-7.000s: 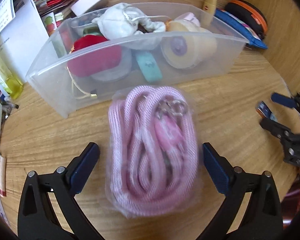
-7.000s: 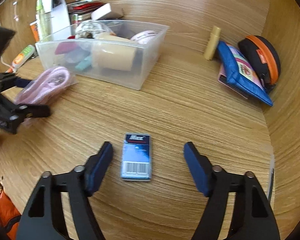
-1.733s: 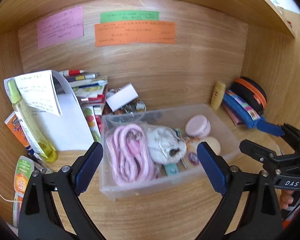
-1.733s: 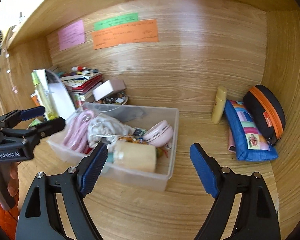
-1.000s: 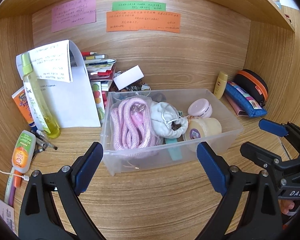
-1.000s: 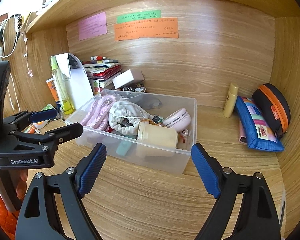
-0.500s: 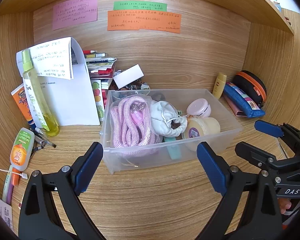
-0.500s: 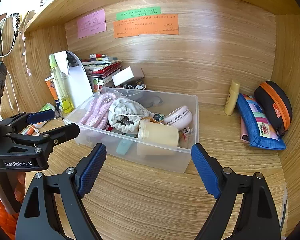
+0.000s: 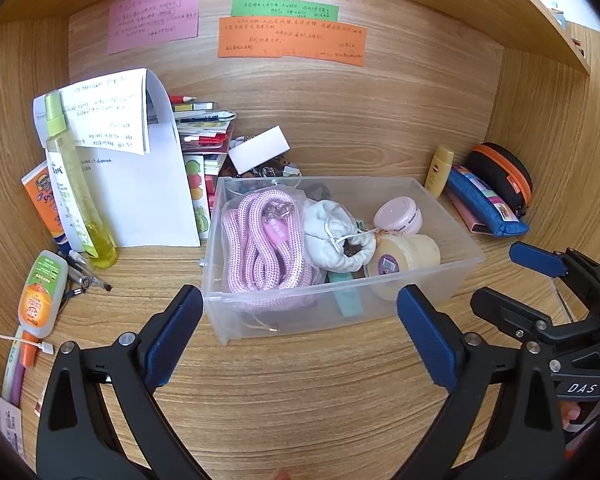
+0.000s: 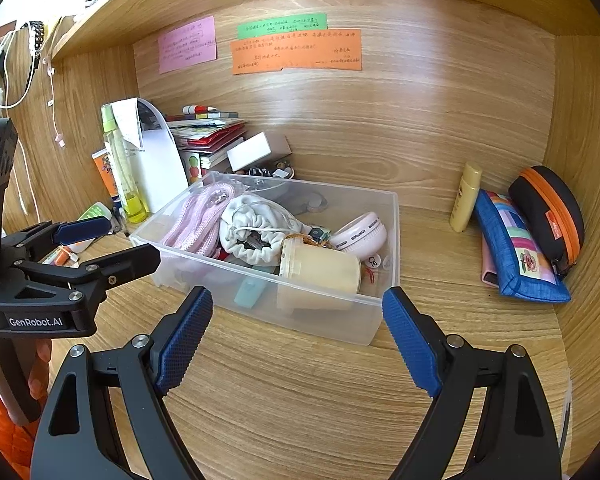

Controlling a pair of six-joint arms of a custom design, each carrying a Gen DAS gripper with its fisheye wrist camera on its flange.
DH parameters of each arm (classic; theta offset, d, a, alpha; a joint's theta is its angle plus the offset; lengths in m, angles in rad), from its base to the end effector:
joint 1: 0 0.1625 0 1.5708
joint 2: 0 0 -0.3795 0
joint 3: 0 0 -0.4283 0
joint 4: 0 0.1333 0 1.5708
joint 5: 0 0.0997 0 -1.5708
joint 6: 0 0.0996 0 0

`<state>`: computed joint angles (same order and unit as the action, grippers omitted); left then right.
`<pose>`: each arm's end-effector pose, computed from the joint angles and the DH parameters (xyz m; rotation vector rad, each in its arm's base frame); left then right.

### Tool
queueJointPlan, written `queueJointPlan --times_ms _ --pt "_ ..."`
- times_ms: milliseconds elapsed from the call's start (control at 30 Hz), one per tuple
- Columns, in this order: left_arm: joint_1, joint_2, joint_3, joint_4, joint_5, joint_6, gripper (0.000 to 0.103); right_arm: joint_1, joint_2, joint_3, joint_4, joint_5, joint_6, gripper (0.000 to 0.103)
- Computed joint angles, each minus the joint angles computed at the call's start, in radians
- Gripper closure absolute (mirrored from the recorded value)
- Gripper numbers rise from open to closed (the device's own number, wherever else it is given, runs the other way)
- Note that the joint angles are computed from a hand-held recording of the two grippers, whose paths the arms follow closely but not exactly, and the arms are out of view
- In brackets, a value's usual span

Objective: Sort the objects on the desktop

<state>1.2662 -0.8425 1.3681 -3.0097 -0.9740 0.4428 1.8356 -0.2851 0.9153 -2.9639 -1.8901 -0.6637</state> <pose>-0.0441 -0.7715 0.2594 0.5129 2.2543 -1.0718 0.3203 -0.7914 0.0174 0.9897 -2.3425 0.9167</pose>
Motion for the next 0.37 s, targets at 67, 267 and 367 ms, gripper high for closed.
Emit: queueJointPlan --times_ms 67,267,367 --pt "0.001 -0.001 0.0 0.003 -0.003 -0.001 0.004 0.001 0.001 0.001 0.0 -0.002 0.0 0.018" --pt "0.005 0.0 -0.001 -0.002 -0.016 0.008 0.004 0.002 0.006 -0.004 -0.001 -0.012 -0.002 0.018" --pt "0.003 0.0 0.002 -0.007 -0.006 0.004 0.004 0.002 0.005 -0.003 -0.004 -0.015 0.002 0.017"
